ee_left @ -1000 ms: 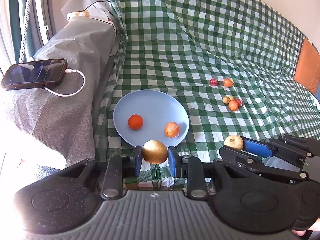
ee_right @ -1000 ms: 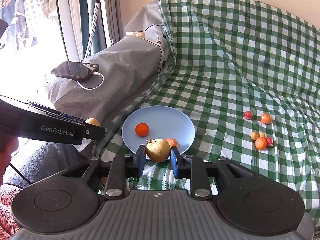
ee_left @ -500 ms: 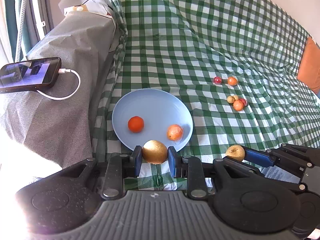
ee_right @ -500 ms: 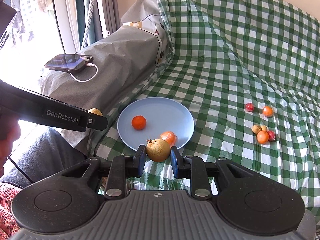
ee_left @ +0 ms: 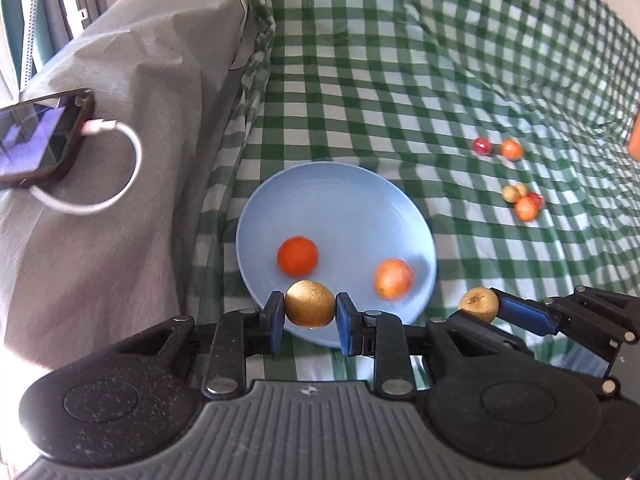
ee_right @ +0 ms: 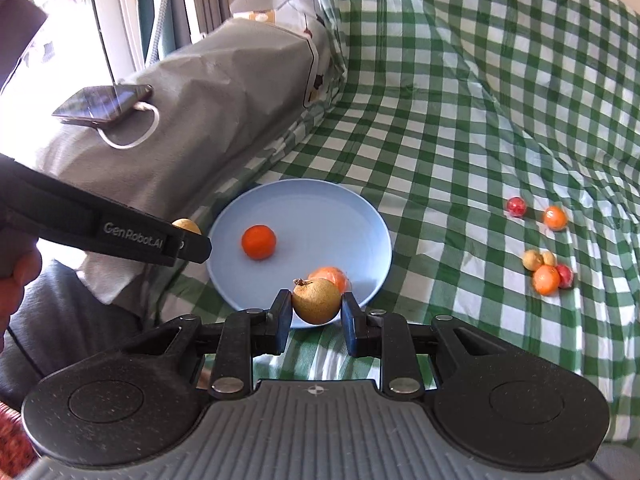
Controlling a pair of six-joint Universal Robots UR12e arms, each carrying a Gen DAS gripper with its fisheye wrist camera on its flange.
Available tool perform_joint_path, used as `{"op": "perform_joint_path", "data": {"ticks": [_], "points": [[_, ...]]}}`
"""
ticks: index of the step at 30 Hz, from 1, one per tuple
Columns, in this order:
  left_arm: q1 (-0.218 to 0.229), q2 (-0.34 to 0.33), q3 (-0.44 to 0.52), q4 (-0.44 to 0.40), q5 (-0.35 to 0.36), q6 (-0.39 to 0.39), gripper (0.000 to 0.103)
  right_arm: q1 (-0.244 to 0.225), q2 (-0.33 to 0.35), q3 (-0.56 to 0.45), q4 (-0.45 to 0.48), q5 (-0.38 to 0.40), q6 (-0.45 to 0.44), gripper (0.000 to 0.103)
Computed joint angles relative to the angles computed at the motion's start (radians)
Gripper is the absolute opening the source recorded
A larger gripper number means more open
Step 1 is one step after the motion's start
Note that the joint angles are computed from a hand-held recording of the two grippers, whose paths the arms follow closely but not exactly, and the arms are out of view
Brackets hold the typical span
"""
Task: Organize fruits
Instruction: 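Carry the yellow fruit in the right gripper while the left carries the brown fruit to the plate, then open the right gripper over the plate while the left gripper releases the brown fruit there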
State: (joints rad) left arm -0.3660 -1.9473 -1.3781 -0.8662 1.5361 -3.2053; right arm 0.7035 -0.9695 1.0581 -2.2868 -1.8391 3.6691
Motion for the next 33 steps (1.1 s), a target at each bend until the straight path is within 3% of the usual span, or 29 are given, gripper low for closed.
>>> {"op": "perform_joint_path", "data": {"ticks": [15,16,17,18,19,22,27,33], "points": [[-0.010,-0.149,0.164,-0.096,0.049,0.035,0.030,-0.049,0.118,-0.128,0.087,0.053,-0.078,0.028],[-0.009,-0.150,0.162,-0.088,0.041,0.039,0.037,-0.050,0.123,-0.133,0.089,0.056,-0.083,0.028],[-0.006,-0.150,0.161,-0.082,0.025,0.044,0.062,-0.052,0.127,-0.137,0.086,0.063,-0.089,0.028],[-0.004,-0.147,0.157,-0.073,0.013,0.042,0.077,-0.054,0.130,-0.139,0.080,0.065,-0.091,0.030],[-0.004,-0.140,0.145,-0.047,0.012,0.029,0.099,-0.054,0.133,-0.143,0.078,0.059,-0.093,0.041],[-0.007,-0.104,0.091,0.051,0.023,0.028,0.102,-0.048,0.126,-0.139,0.072,0.021,-0.098,0.074],[-0.013,-0.036,0.024,0.059,0.053,0.026,0.103,-0.034,0.065,-0.079,0.088,0.017,-0.061,0.086],[-0.028,0.059,-0.078,0.056,0.132,-0.038,0.103,0.009,-0.017,0.017,0.065,-0.020,0.011,0.089]]}}
